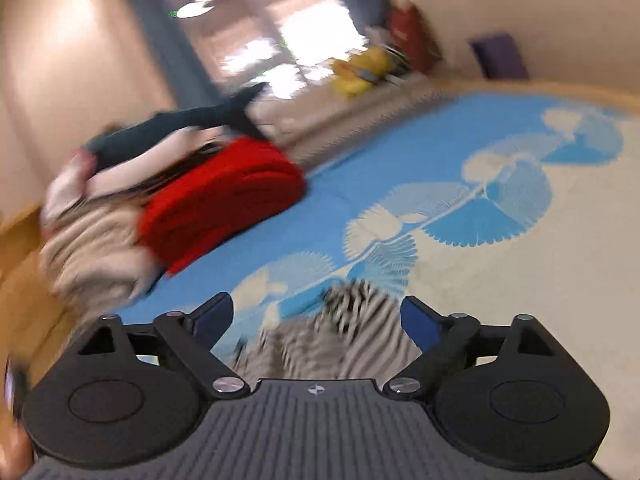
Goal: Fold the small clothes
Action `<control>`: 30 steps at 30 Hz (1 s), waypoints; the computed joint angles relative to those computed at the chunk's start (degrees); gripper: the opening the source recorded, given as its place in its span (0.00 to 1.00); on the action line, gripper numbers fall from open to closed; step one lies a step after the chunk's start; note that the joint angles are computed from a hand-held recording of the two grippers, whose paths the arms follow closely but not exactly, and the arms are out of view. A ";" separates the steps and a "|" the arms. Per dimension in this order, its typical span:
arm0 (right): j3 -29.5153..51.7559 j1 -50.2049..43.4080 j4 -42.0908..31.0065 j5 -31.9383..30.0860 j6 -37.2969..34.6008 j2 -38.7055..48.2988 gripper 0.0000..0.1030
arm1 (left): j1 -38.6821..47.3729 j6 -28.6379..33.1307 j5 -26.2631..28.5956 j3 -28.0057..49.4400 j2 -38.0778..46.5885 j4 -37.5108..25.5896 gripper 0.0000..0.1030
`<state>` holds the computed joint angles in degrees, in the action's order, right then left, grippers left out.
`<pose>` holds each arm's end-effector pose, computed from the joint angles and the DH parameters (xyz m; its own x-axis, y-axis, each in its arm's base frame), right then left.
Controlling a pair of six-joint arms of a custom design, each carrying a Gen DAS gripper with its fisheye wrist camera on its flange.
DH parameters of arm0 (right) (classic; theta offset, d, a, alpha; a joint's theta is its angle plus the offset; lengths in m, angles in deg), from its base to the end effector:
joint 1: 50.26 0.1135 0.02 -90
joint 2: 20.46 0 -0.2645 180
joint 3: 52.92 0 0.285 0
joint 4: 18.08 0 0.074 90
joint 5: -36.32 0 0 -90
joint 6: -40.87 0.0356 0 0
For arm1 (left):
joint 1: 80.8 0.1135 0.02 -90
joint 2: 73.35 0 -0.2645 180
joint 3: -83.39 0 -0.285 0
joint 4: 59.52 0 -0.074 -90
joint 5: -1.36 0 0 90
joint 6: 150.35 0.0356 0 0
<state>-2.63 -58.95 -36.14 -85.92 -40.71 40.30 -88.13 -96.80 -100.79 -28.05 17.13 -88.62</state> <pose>0.2624 -0.0209 0.2428 -0.5162 0.2042 -0.8318 -0.2628 0.8866 0.3807 0.3531 -0.0379 0.1870 -0.6163 -0.5063 -0.6032 -0.4634 0.8524 -0.2421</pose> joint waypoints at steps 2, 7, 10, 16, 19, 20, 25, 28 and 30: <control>-7.62 -4.62 -4.10 -3.37 -6.08 -10.18 0.91 | -4.56 3.13 -1.44 -1.62 -2.88 -1.84 0.99; -7.96 -14.52 -18.25 -17.37 -19.25 -14.48 0.96 | -18.40 -1.21 -5.11 -7.51 -13.55 -6.24 0.99; -6.48 -13.85 -22.46 -11.96 -22.71 -13.37 0.96 | -30.46 -10.84 -14.13 -12.20 -21.27 -10.33 0.99; -6.71 -15.01 -22.85 -9.85 -22.61 -14.52 0.96 | -55.36 -37.60 -37.49 -14.15 -17.61 -28.03 1.00; -8.14 -15.76 -23.60 -9.69 -22.93 -16.54 0.96 | -56.30 -42.12 -38.78 -12.31 -14.10 -30.83 1.00; -8.37 -15.88 -23.91 -9.59 -23.18 -17.08 0.96 | -56.24 -42.81 -39.44 -11.61 -12.88 -31.71 1.00; -9.24 -18.60 -26.06 -12.32 -26.13 -18.86 0.96 | -56.35 -47.00 -39.23 -10.61 -11.24 -36.20 1.00; -9.07 -19.49 -26.53 -12.98 -26.87 -18.49 0.96 | -56.96 -48.06 -40.10 -10.00 -10.30 -37.59 1.00; -9.14 -19.81 -26.73 -12.99 -26.66 -18.68 0.96 | -56.78 -48.38 -39.97 -9.76 -9.66 -38.07 1.00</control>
